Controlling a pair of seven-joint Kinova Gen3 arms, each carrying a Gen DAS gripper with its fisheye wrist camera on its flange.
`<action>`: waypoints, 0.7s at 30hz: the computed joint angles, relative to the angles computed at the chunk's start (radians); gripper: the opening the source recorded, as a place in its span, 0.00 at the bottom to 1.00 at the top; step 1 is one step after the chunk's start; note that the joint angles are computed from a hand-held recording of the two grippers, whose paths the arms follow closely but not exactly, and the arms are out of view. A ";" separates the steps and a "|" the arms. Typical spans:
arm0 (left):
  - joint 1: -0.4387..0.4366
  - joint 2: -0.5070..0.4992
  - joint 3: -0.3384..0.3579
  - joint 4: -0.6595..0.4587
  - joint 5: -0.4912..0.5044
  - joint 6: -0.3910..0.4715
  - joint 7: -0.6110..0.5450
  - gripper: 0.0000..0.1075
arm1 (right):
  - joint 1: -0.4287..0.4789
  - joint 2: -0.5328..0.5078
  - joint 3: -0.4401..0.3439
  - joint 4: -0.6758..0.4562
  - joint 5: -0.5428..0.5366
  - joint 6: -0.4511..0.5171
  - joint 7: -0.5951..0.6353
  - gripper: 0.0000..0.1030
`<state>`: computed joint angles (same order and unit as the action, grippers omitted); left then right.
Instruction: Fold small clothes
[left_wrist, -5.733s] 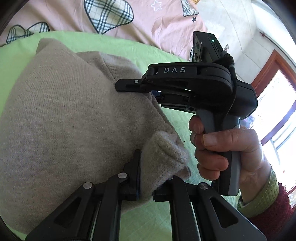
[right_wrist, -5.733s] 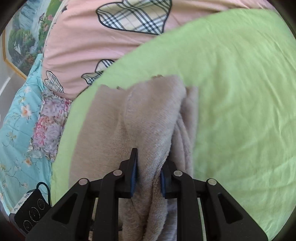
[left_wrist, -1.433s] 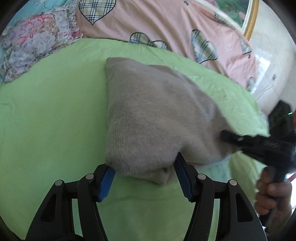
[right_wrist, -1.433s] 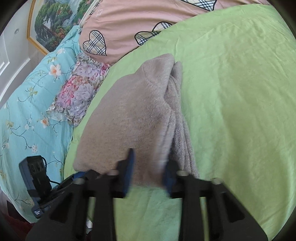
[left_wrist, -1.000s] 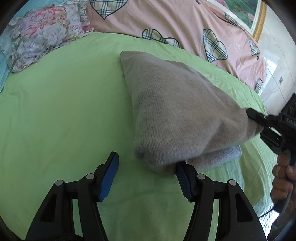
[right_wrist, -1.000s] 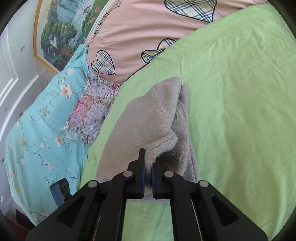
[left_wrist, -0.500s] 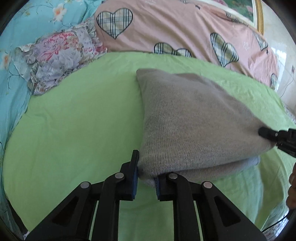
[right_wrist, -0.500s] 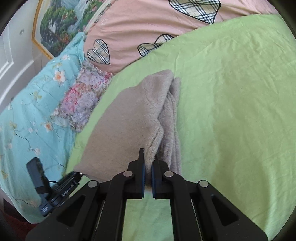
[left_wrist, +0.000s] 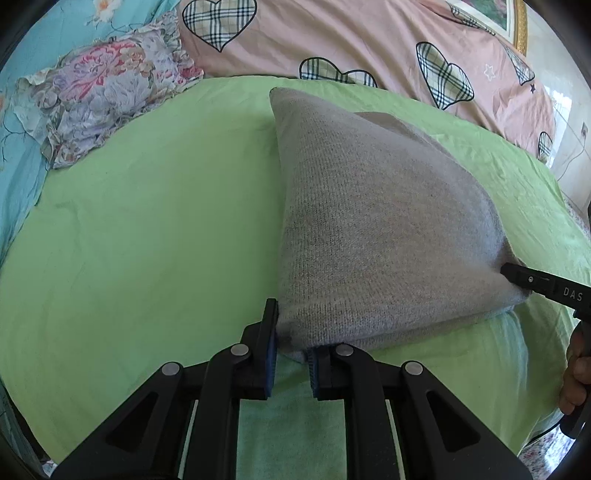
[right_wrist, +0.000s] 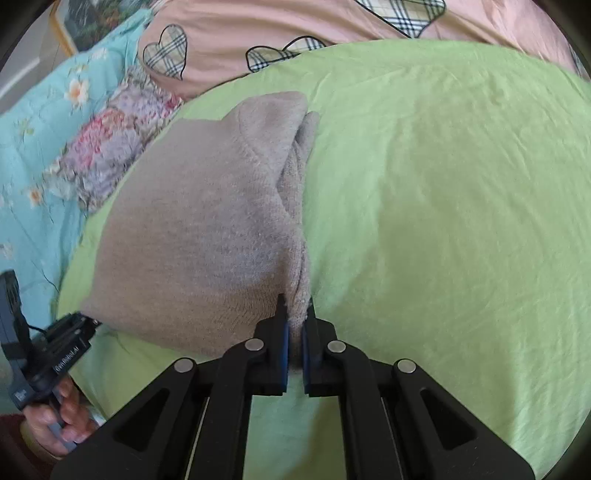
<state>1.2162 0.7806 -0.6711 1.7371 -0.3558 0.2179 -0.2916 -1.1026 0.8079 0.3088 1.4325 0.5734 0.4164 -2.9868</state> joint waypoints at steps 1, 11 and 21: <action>-0.003 -0.002 0.005 0.000 -0.001 -0.001 -0.002 0.11 | 0.003 0.001 -0.008 -0.010 -0.003 0.016 0.009 0.05; -0.101 -0.049 0.083 0.067 0.073 -0.134 -0.123 0.13 | 0.011 0.015 -0.052 -0.050 0.002 0.105 -0.006 0.06; -0.319 -0.288 0.286 0.323 0.075 -0.397 -0.353 0.16 | -0.110 -0.093 0.108 0.126 0.036 -0.029 -0.245 0.30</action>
